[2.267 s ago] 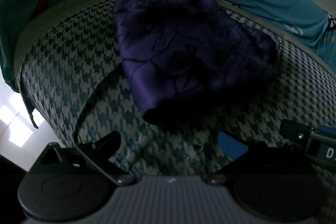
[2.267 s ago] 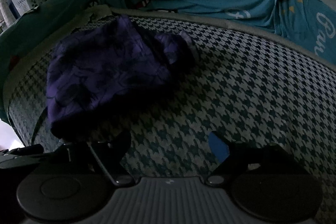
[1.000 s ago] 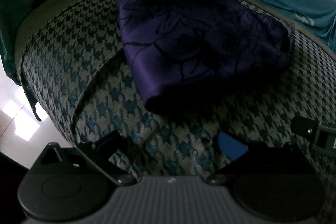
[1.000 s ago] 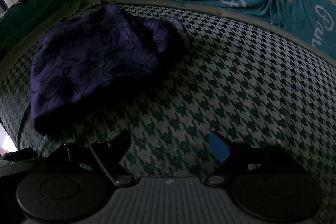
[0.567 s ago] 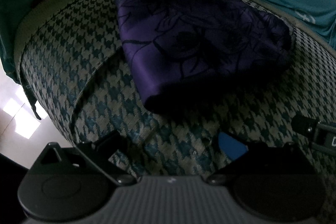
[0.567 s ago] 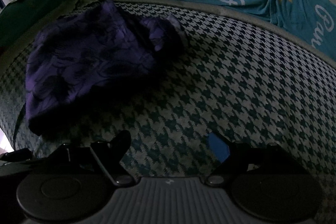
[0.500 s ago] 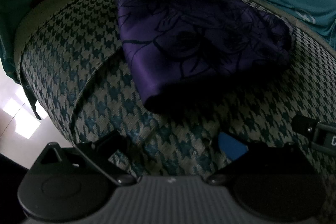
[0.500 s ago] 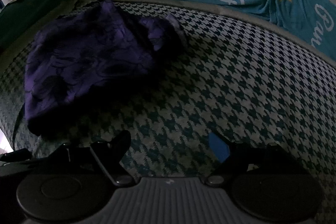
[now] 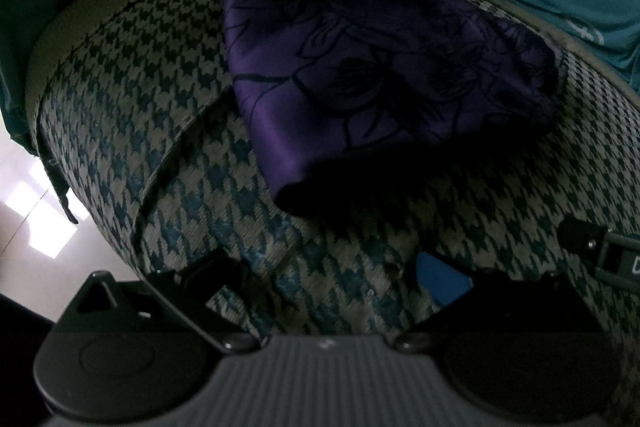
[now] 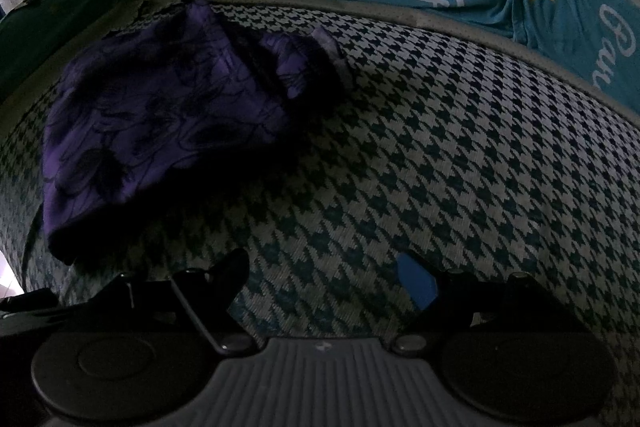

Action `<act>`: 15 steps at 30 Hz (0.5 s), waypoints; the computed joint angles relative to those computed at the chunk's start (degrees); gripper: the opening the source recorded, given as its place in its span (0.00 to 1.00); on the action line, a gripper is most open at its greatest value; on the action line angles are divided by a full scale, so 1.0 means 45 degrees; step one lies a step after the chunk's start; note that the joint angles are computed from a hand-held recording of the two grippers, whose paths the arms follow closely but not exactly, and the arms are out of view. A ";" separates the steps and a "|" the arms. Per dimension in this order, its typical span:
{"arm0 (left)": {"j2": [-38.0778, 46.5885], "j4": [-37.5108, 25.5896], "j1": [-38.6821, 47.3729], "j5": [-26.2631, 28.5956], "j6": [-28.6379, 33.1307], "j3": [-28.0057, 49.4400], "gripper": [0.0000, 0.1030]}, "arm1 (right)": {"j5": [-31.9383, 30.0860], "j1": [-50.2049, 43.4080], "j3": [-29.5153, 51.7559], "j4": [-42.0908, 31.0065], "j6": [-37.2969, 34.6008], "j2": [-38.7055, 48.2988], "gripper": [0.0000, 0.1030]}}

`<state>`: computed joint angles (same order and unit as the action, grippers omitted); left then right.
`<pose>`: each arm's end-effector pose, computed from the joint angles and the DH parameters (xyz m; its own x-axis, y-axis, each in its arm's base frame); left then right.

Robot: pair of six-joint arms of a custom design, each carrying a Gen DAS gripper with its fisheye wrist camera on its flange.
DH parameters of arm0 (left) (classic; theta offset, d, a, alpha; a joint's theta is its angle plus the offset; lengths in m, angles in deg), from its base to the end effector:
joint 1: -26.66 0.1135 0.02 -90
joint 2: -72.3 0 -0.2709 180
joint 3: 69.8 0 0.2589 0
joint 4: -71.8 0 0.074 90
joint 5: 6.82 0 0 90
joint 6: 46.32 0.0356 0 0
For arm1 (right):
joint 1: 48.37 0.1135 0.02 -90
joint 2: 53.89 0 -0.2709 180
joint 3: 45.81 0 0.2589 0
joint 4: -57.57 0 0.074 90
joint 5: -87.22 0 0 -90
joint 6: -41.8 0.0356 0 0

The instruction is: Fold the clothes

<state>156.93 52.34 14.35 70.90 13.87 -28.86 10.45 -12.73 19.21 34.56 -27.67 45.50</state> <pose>0.2273 -0.0418 0.1073 -0.8132 -0.3197 -0.4862 -0.3340 0.9407 -0.0599 0.2782 0.1894 0.1431 -0.8048 -0.1570 -0.5724 -0.1973 0.9803 0.0085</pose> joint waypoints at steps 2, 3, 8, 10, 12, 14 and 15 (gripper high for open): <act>0.0078 -0.0148 -0.0021 -0.0090 -0.0239 0.0112 1.00 | -0.0047 -0.0033 0.0009 0.0003 -0.0005 0.0011 0.80; 0.0077 -0.0165 -0.0012 -0.0085 -0.0241 0.0119 1.00 | -0.0060 -0.0040 0.0023 0.0002 -0.0007 0.0030 0.80; 0.0026 -0.0194 -0.0161 -0.0171 -0.0381 0.0052 1.00 | -0.0162 -0.0054 0.0084 0.0025 -0.0022 0.0114 0.80; 0.0034 -0.0299 -0.0204 -0.0175 -0.0405 0.0092 1.00 | -0.0208 -0.0048 0.0127 0.0024 -0.0063 0.0182 0.80; 0.0051 -0.0384 -0.0221 -0.0158 -0.0411 0.0142 1.00 | -0.0199 -0.0030 0.0182 0.0004 -0.0072 0.0258 0.80; 0.0110 -0.0476 -0.0241 -0.0156 -0.0425 0.0260 1.00 | -0.0250 -0.0032 0.0209 0.0005 -0.0066 0.0296 0.80; 0.0143 -0.0446 -0.0062 -0.0068 -0.0227 0.0297 1.00 | -0.0294 -0.0042 0.0237 0.0002 -0.0051 0.0326 0.80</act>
